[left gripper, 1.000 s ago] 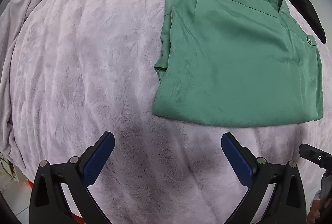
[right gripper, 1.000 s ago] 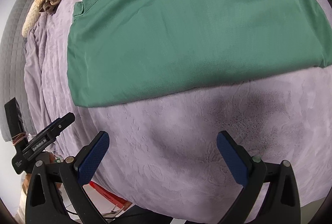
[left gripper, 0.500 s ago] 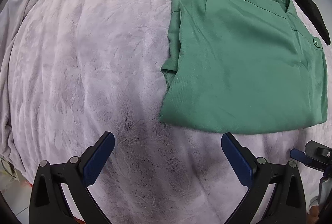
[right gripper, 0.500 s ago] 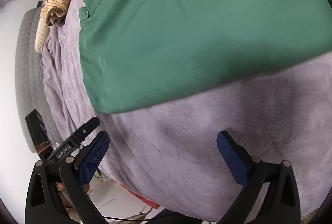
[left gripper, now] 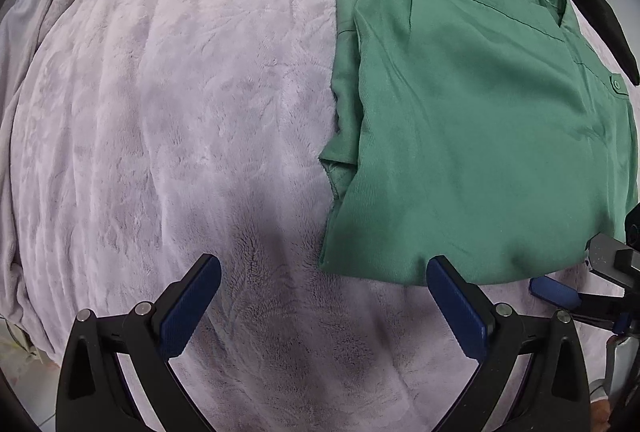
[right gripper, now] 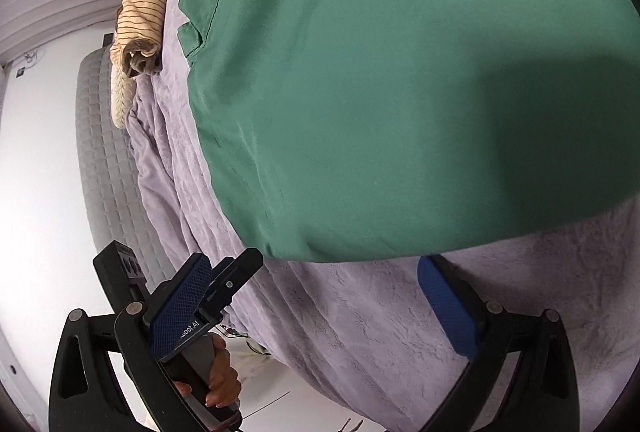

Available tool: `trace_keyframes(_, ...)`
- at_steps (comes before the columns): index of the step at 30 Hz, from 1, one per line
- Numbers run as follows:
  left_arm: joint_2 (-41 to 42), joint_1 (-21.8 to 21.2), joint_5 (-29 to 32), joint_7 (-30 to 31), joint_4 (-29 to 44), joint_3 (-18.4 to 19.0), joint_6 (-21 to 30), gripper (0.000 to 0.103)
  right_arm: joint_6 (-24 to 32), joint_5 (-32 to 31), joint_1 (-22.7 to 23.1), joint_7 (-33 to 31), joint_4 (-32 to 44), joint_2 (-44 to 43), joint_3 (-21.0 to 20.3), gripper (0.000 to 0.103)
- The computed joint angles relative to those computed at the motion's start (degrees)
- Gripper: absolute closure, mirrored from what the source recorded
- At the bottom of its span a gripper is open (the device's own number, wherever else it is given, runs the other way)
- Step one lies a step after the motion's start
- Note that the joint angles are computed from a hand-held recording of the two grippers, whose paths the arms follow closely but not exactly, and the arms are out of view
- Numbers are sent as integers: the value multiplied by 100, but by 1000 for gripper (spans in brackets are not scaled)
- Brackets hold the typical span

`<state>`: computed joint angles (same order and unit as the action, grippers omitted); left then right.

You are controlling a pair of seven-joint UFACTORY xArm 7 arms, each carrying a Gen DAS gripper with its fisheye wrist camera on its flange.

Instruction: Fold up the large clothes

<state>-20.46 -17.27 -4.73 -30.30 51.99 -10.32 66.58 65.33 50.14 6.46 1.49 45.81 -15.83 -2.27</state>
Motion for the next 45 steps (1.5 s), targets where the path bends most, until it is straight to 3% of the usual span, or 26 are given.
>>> trace_keyframes(8, 113, 324, -173, 144, -73, 338, -479, 0, -531, 786, 186, -399, 44, 400, 155, 0)
trace_keyframes(13, 163, 469, -912, 646, -240, 715, -906, 0, -950, 1514, 241, -523, -40, 520, 223, 1)
trace_keyframes(15, 233, 554, -1280, 851, -268, 878, -1053, 0, -1002, 1748, 229, -478, -114, 480, 206, 12)
trace_keyframes(16, 272, 574, -1533, 987, -280, 959, -1122, 0, -979, 1744, 209, -434, -127, 462, 191, 42)
trace_keyframes(17, 240, 610, -1788, 1202, -337, 1076, -1134, 0, -940, 1557, 179, -311, -93, 464, 195, 81)
trace_keyframes(18, 323, 617, -2079, 1425, -320, 1161, -1184, 0, -910, 1391, 157, -259, -42, 476, 196, 90)
trace_keyframes(22, 854, 599, -3579, 2627, -30, 1431, -1083, 0, -852, 1345, 160, -693, 250, 410, 157, 93)
trace_keyframes(24, 998, 596, -4142, 2969, 79, 1325, -1029, 0, -741, 1233, 165, -888, 470, 393, 136, 93)
trace_keyframes(27, 1411, 659, -4630, 3448, 472, 1160, -872, 0, -612, 1119, 152, -1047, 690, 365, 98, 93)
trace_keyframes(31, 1811, 684, -4669, 3396, 883, 802, -900, 2, -487, 1069, 133, -1130, 755, 408, 82, 93)
trace_keyframes(32, 1905, 666, -4405, 3243, 1002, 708, -994, 7, -456, 1000, 133, -1102, 750, 412, 101, 93)
trace_keyframes(34, 2210, 531, -3714, 2785, 1398, 481, -1110, 65, -307, 664, 125, -933, 734, 414, 149, 92)
trace_keyframes(37, 2242, 512, -3364, 2660, 1443, 401, -1187, 82, 260, 74, 66, -638, 817, 474, 132, 88)
trace_keyframes(40, 2058, 496, -3285, 2672, 1345, 379, -1369, 86, 871, -635, -69, -595, 1041, 419, 73, 88)
trace_keyframes(42, 1928, 441, -3133, 2630, 1346, 350, -1496, 88, 769, -1066, -183, -725, 1104, 185, 53, 88)
trace_keyframes(45, 1884, 336, -3025, 2557, 1488, 310, -1669, 89, -21, -2089, -304, -714, 1278, 51, 205, 88)
